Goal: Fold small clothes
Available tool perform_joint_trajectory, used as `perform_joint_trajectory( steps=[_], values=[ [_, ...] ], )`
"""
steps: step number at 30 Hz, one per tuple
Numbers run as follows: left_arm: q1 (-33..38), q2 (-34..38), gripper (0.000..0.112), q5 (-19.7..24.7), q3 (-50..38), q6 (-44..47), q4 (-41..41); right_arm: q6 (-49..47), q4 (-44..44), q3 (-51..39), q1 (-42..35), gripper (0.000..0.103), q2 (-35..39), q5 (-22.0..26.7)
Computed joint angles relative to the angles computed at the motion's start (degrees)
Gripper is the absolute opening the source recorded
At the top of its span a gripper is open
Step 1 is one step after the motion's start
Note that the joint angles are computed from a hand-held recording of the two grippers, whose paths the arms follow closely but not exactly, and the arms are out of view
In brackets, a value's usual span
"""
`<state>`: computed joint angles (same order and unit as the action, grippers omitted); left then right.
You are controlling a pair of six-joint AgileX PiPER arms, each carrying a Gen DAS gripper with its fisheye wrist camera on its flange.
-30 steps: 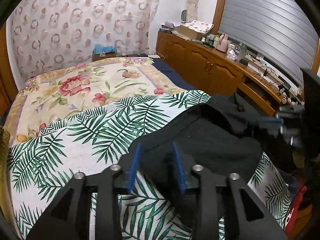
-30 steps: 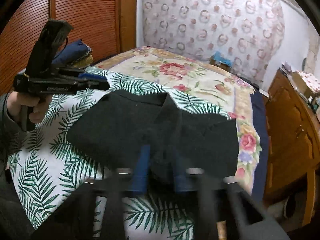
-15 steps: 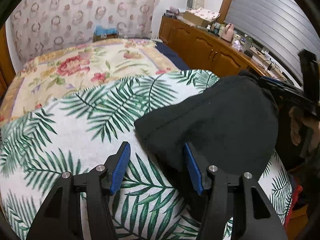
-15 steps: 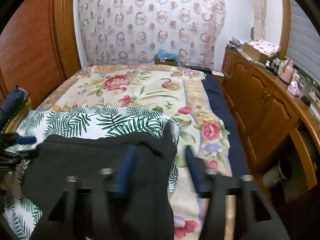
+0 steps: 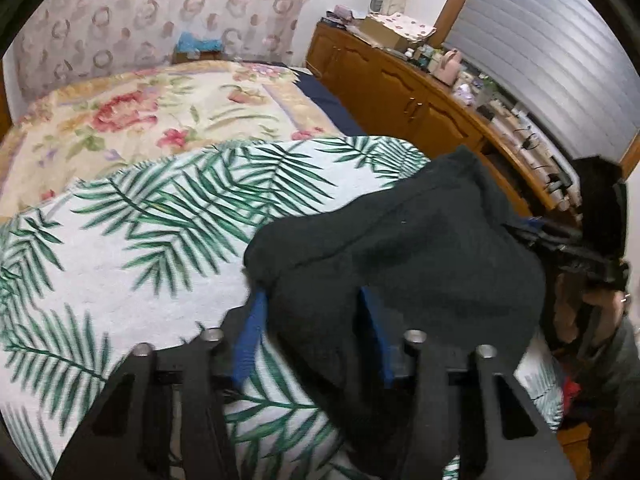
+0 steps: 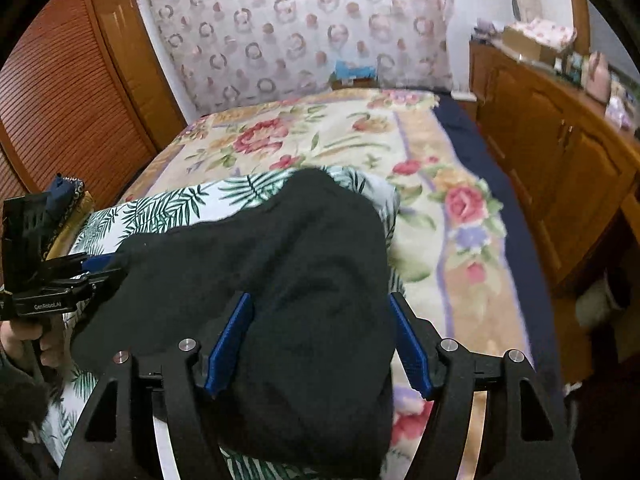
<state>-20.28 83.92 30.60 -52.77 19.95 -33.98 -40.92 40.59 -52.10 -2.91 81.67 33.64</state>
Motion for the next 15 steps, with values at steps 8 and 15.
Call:
perform_joint_trajectory(
  steps=[8, 15],
  values=[
    [-0.4, -0.28, 0.018, 0.78, -0.39, 2.52, -3.33, -6.33, 6.76, -3.65, -5.05, 0.066, 4.53, 8.0],
    [-3.02, -8.04, 0.014, -1.76, 1.71, 4.46, -5.38, -11.3, 7.81, -3.77, -5.13, 0.034, 4.79, 9.58]
  ],
)
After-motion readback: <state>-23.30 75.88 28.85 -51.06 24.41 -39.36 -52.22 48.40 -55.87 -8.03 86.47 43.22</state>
